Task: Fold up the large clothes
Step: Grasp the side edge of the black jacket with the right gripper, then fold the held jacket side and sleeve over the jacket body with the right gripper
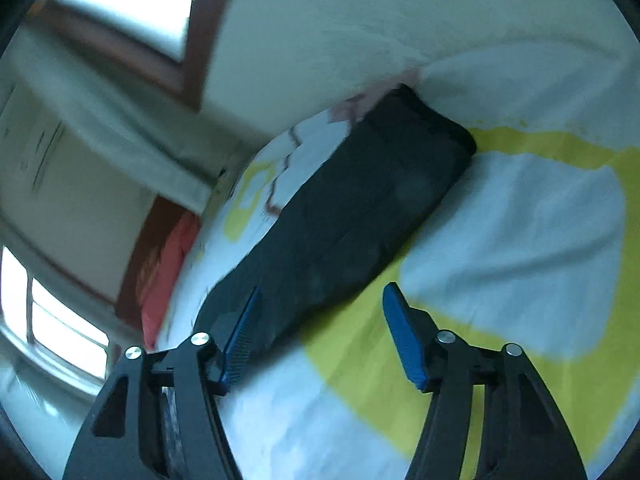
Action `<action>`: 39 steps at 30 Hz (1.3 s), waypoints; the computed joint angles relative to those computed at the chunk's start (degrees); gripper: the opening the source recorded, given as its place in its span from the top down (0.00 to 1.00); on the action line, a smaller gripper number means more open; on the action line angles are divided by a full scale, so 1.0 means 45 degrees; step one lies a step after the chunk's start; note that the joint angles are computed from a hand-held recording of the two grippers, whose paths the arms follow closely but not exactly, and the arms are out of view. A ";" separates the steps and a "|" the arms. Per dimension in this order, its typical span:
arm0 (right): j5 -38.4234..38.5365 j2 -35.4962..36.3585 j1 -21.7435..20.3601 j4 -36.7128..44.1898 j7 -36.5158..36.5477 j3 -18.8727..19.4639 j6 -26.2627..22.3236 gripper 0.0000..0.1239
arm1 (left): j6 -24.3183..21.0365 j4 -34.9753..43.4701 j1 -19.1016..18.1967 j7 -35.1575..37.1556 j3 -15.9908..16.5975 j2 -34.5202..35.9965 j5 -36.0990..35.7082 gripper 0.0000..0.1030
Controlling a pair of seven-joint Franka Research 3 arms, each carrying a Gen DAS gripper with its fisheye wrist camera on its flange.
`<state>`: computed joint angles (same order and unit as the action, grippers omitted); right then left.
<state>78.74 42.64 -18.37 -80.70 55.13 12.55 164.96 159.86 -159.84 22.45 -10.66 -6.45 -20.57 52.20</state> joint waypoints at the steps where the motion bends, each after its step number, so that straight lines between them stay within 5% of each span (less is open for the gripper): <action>1: -0.0261 0.0413 0.0115 0.0485 0.0559 -0.0177 -0.0064 0.47 | 0.0067 0.0016 0.0170 -0.0301 -0.0093 0.0048 0.0277 0.16; 10: -0.0540 0.2497 -0.0302 0.3374 0.0152 0.1078 0.1903 0.40 | -0.1035 0.0982 -0.0042 -0.2112 -0.0164 0.1133 0.2296 0.05; 12: -0.1626 0.2826 0.0116 0.3873 0.1352 0.0485 0.1923 0.42 | -0.1597 0.1272 -0.0376 -0.2052 -0.0019 0.1416 0.2401 0.04; 15: -0.3220 0.3028 0.0502 0.4139 0.3169 -0.0320 0.1311 0.81 | -0.1910 0.1548 -0.0713 -0.1989 0.0333 0.1702 0.2586 0.04; 17: -0.4072 0.2830 0.0733 0.3930 0.3585 -0.0558 0.1383 0.89 | -0.1850 0.1662 -0.0771 -0.2014 0.0583 0.1848 0.2770 0.04; 25: -0.4138 0.0922 -0.0100 0.2032 -0.2426 0.3623 0.3094 0.89 | -0.2438 0.1931 -0.1130 -0.2269 0.0817 0.2260 0.3225 0.03; 29: -0.5176 0.0384 0.1718 0.1908 -0.2432 0.2736 0.2377 0.89 | -0.2594 0.1985 -0.1262 -0.2440 0.0865 0.2343 0.3396 0.03; 33: -0.7139 0.0855 0.4261 0.2875 -0.0711 0.1075 0.1204 0.89 | -0.2591 0.1892 -0.1322 -0.2718 0.0928 0.2290 0.3682 0.02; 39: -0.9807 0.2087 0.6737 0.4821 0.1430 -0.0072 -0.0541 0.89 | -0.2720 0.1888 -0.1415 -0.2943 0.0911 0.2313 0.3865 0.02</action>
